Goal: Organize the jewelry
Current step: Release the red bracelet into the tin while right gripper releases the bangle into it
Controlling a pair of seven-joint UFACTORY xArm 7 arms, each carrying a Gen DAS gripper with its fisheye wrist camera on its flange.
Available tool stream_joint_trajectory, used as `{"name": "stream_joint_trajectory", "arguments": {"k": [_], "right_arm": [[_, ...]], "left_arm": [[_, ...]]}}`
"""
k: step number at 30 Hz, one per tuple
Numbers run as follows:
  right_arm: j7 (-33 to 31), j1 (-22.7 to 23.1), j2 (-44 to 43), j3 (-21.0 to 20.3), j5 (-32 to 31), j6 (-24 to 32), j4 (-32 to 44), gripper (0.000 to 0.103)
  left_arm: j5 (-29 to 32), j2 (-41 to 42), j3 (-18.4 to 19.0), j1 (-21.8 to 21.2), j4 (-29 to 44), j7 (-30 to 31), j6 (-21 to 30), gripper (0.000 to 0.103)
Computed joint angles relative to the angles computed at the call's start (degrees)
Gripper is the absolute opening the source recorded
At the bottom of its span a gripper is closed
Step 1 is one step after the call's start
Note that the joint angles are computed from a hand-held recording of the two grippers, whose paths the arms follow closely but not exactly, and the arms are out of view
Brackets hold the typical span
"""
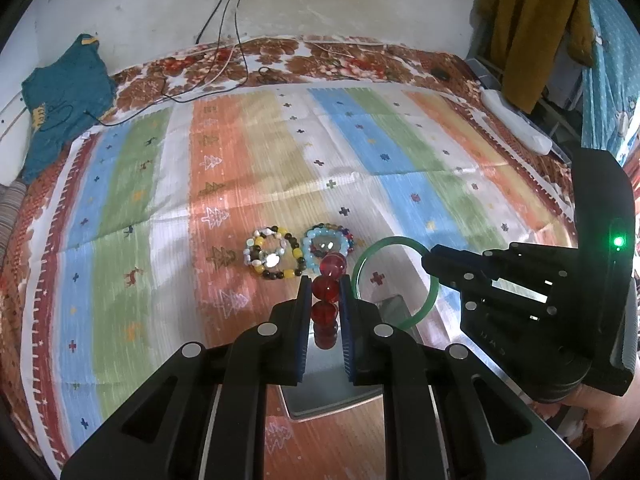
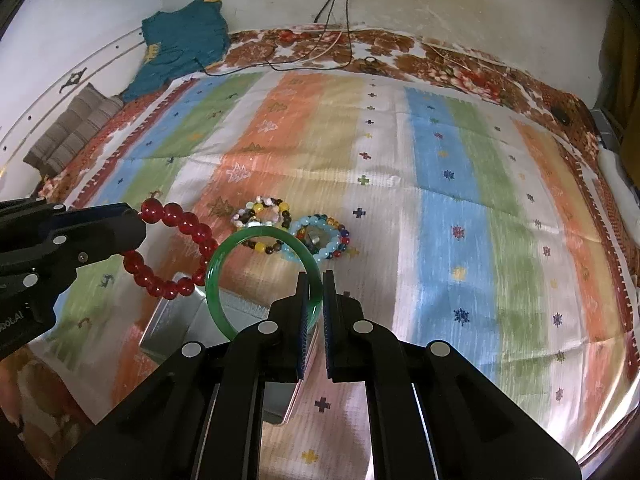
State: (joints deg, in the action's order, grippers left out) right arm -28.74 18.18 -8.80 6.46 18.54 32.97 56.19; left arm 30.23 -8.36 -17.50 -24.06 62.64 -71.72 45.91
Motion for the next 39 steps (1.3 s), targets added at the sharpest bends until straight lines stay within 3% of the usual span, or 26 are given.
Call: {"name": "stream_joint_trajectory", "arguments": {"k": [13, 20, 23, 25, 31, 39], "right_arm": [[-1.56, 0.65, -3.63, -0.82, 1.21, 0.19, -3.79, 0.008], [-3.59, 1.32, -4.12, -1.49, 3.32, 2.04, -4.0, 0.008], [-2.75, 0.81, -3.29, -1.46, 3.34, 4.07, -3.02, 0.019], [-1.59, 0.26, -3.07, -1.16, 2.54, 3.89, -2.95, 0.033], [0.89, -0.68, -1.93, -1.07, 1.71, 3.96, -1.81, 0.039], [3.33, -1.54, 0.95, -0.41, -0.31, 4.52, 0.76, 0.043]], "left_arm": [[1.29, -1.55, -1.36, -0.51, -1.18, -2.13, 1.28, 0.013], [-1.21, -2.79, -1.51, -0.89, -2.54, -2.26, 0.86, 0.016], [-0.99, -3.33, -1.99, -0.55, -2.78, -3.16, 1.77, 0.024], [-1.14, -3.54, -1.94, -0.29, -2.97, -3.31, 2.26, 0.027], [-1.58, -4.02, -1.49, 0.7, -3.68, -3.78, 3.24, 0.038], [-3.14, -3.49, -0.37, 1.85, -4.03, -2.84, 4.26, 0.041]]}}
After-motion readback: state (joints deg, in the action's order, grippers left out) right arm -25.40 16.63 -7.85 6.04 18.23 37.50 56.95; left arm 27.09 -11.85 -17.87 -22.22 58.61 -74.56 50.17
